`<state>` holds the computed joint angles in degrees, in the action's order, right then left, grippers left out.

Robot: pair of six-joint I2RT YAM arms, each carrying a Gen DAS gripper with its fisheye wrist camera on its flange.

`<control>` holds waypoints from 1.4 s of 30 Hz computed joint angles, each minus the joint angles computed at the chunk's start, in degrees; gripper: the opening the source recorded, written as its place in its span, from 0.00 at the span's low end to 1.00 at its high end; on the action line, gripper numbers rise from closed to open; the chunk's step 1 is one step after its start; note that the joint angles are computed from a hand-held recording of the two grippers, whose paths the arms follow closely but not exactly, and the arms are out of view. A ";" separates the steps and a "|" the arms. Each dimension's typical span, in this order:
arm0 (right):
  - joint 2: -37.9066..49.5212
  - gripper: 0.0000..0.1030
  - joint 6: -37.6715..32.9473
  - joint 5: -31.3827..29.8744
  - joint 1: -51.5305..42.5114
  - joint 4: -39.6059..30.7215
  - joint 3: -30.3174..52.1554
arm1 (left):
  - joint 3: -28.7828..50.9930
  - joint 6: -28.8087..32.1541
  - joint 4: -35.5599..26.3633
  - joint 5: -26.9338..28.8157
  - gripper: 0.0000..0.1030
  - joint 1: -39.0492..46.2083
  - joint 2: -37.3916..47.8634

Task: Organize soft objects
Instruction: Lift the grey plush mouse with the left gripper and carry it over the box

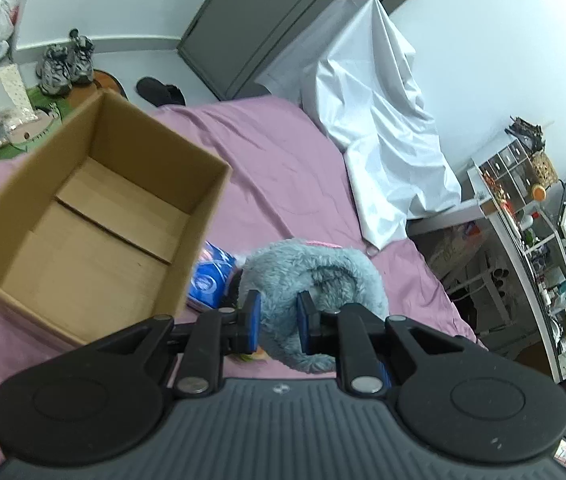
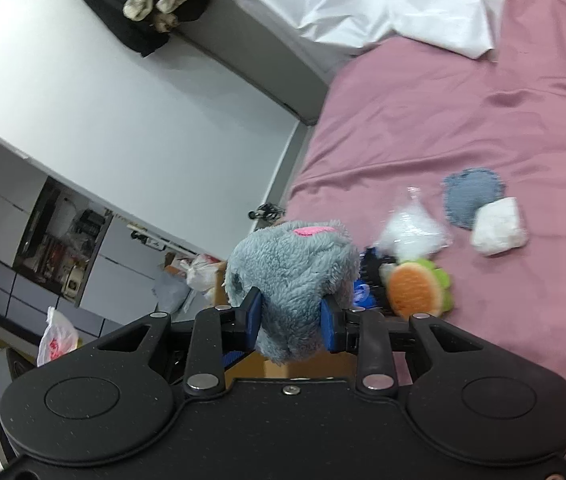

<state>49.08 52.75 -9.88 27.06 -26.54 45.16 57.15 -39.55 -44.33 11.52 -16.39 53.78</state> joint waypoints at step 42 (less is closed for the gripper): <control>30.24 0.29 6.03 8.20 17.53 18.32 12.34 | 6.24 32.52 -7.41 22.28 0.15 42.81 12.75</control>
<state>79.32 58.78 -1.69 44.59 -8.22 57.50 63.39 -7.03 -51.74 33.80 26.42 66.53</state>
